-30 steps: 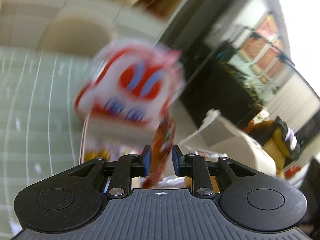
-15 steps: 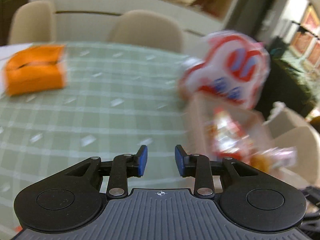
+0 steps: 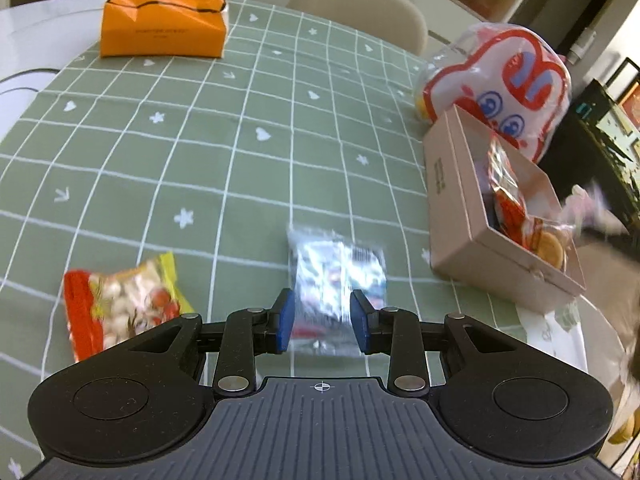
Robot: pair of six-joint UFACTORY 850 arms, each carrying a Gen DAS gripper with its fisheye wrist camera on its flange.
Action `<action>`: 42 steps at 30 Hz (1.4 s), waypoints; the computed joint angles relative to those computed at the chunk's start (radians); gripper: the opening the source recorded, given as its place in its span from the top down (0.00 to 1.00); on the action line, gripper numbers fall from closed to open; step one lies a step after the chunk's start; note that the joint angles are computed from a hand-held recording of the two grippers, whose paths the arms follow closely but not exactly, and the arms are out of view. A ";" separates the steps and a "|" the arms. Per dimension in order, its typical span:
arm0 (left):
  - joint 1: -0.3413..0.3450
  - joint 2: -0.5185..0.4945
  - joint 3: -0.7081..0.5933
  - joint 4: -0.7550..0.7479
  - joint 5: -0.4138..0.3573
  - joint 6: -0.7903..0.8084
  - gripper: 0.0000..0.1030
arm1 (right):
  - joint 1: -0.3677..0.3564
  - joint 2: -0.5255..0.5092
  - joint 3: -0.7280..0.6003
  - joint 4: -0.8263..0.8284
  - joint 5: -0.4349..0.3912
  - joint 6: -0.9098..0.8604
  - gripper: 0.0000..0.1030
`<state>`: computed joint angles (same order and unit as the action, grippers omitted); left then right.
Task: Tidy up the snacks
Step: 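Grasp the yellow biscuit-ball bag with the left gripper while the right grasps the blue-and-white candy packet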
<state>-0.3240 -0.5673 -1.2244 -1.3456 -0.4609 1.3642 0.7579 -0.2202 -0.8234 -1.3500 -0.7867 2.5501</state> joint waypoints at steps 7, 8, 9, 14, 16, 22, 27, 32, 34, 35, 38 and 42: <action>0.031 0.020 0.043 -0.052 -0.018 0.034 0.67 | -0.091 -0.008 -0.106 -0.277 0.147 0.042 0.97; 0.034 0.021 0.044 -0.056 -0.016 0.034 0.67 | -0.103 -0.025 -0.119 -0.331 0.204 0.080 0.97; 0.038 0.023 0.045 -0.060 -0.014 0.034 0.67 | -0.114 -0.047 -0.131 -0.392 0.269 0.126 0.96; 0.075 0.046 0.066 -0.110 0.012 0.072 0.67 | -0.047 -0.171 -0.217 -0.255 0.240 -0.082 0.75; 0.094 0.058 0.082 -0.180 0.039 0.125 0.68 | -0.002 -0.205 -0.240 -0.194 0.157 -0.154 0.66; 0.134 0.065 0.094 -0.343 0.130 0.227 0.68 | 0.079 -0.241 -0.259 -0.260 0.119 -0.144 0.39; 0.153 0.053 0.083 -0.467 0.174 0.282 0.68 | 0.089 -0.350 -0.395 -0.231 0.205 -0.248 0.38; 0.158 0.013 0.040 -0.562 0.209 0.314 0.68 | 0.060 -0.482 -0.576 -0.029 0.223 -0.391 0.38; 0.163 -0.007 0.017 -0.439 0.190 0.172 0.68 | 0.050 -0.527 -0.636 0.055 0.218 -0.458 0.36; 0.162 -0.009 0.015 -0.400 0.179 0.137 0.68 | 0.053 -0.533 -0.643 0.041 0.205 -0.437 0.36; 0.145 0.002 0.037 -0.356 0.156 0.151 0.69 | 0.059 -0.521 -0.626 0.044 0.231 -0.471 0.39; 0.116 0.027 0.075 -0.242 0.107 0.072 0.71 | 0.082 -0.454 -0.523 -0.028 0.272 -0.447 0.58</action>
